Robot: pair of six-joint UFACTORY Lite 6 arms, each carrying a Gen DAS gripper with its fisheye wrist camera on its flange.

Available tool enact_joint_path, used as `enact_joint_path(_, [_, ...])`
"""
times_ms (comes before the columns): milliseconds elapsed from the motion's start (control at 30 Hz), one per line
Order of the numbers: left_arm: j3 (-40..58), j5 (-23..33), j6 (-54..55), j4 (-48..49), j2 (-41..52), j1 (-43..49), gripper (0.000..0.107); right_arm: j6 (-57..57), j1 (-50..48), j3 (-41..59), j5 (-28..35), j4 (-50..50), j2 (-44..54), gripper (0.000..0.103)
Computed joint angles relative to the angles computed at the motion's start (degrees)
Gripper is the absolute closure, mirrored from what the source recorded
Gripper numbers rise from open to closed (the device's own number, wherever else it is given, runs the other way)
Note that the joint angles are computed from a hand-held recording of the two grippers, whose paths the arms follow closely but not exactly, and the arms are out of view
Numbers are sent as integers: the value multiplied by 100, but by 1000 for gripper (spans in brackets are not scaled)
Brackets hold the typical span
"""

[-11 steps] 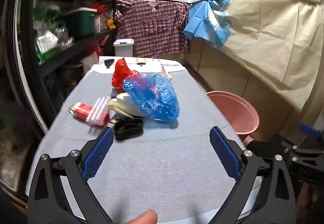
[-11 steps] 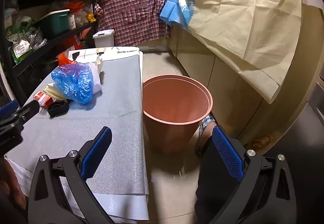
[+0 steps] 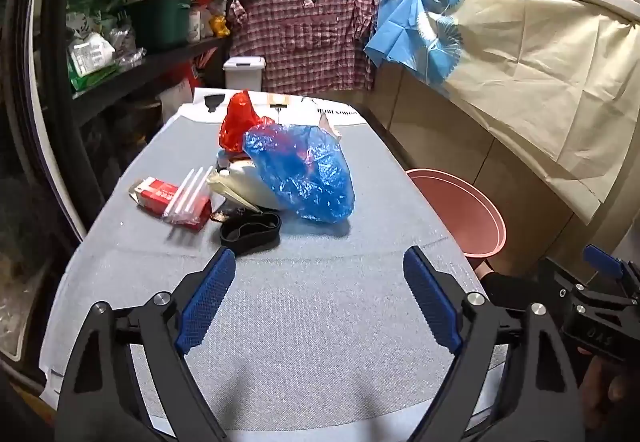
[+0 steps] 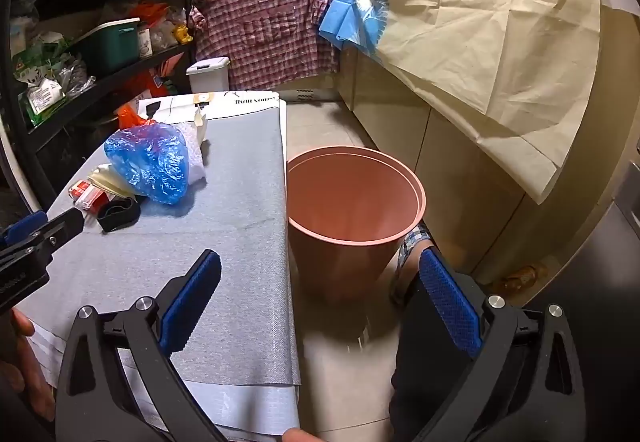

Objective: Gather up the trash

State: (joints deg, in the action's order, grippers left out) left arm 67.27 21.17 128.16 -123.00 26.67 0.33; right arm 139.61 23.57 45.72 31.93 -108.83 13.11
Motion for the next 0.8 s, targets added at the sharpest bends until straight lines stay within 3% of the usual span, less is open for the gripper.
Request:
enact_joint_path(533, [-105, -41, 785, -810, -59, -44, 24, -74, -46, 43, -75, 35, 7, 6])
enact_joint_path(800, [-124, -39, 641, -575, -77, -81, 28, 14, -28, 39, -63, -36, 49, 6])
